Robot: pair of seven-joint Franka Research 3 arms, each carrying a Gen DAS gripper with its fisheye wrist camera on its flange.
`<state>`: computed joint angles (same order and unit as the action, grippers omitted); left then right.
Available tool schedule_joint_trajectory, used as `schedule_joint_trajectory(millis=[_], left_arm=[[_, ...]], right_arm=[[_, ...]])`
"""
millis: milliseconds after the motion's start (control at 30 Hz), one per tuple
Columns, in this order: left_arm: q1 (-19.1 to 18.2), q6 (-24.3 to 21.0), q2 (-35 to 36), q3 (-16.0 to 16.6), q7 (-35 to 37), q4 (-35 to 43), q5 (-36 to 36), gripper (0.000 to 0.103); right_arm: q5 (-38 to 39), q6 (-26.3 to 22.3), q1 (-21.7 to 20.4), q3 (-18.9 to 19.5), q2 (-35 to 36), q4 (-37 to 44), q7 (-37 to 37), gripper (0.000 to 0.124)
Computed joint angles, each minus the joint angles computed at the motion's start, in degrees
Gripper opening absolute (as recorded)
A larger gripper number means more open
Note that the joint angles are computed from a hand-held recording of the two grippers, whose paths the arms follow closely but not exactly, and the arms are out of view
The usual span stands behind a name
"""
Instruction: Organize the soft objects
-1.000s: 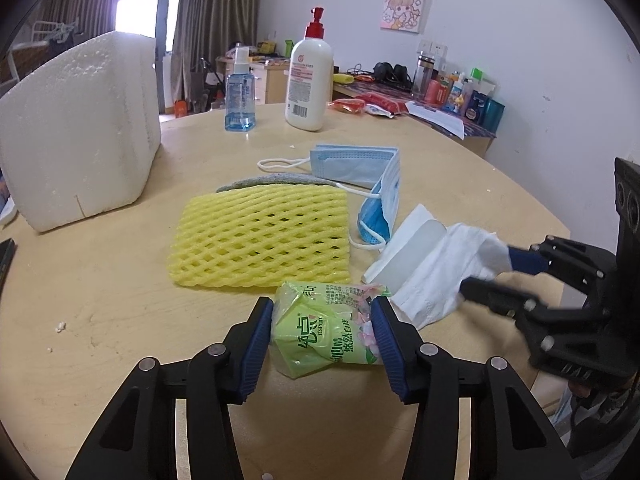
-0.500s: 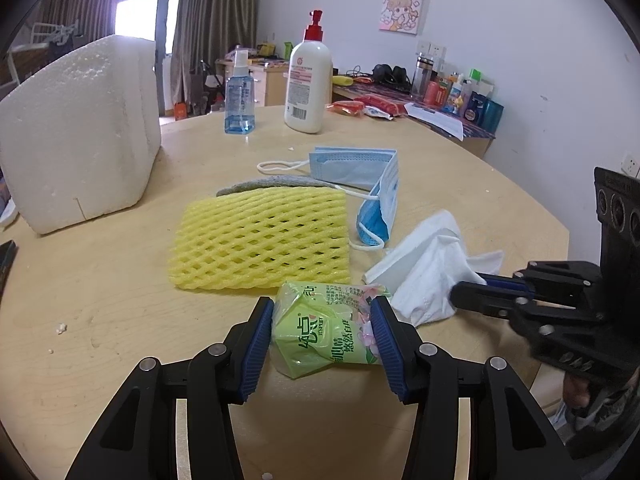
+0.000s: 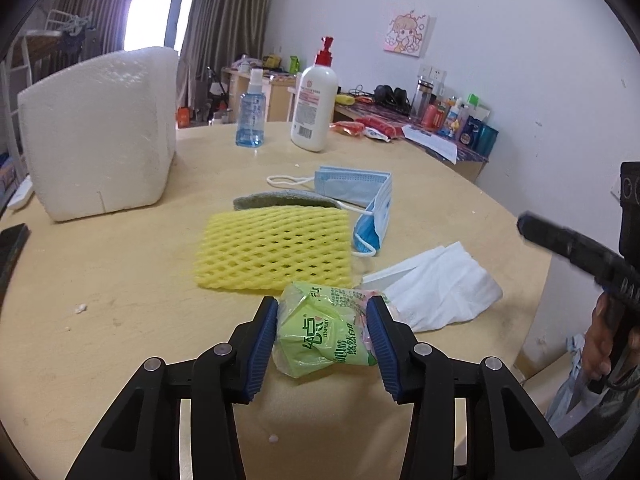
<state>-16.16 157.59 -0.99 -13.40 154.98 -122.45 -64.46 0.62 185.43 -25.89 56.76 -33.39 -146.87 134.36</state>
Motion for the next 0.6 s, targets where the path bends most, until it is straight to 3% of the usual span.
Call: schedule_joint_trajectory(millis=[33,67,133,167,333,500,600], left_arm=[[0.06,0.02,-0.38,0.05,0.11,-0.24,-0.11,0.038],[0.12,-0.07,-0.69,0.17,-0.41,-0.43,0.4,0.036],[0.12,-0.08,-1.27,0.5,0.02,-0.79,-0.49,0.036],[0.07,0.05,-1.5,0.63,0.29,-1.02,-0.82,0.036],[-0.14,0.04,-2.02,1.16,-0.13,-1.94,-0.17,0.035],[-0.13,0.15,-1.98,1.61,0.39,-2.0,-1.61,0.034],[0.09,-0.36,-1.75,1.6,-0.74,-1.96,-0.63,0.034]], right_arm=[[-1.69,-2.54,0.42,-0.05,0.8,1.14,-2.07,0.015],[-3.45,-5.12,-1.03,1.61,0.77,2.46,-2.83,0.019],[-7.85,-10.15,-5.2,6.45,0.4,5.59,-3.21,0.054],[-9.99,-10.9,-6.91,8.52,1.46,6.92,-3.72,0.058],[-16.24,-14.34,-13.99,15.34,3.79,10.88,-2.44,0.061],[-18.92,-18.9,-15.54,16.13,5.91,11.85,-0.13,0.061],[-20.99,-18.67,-14.96,15.43,7.65,11.58,0.88,0.061]])
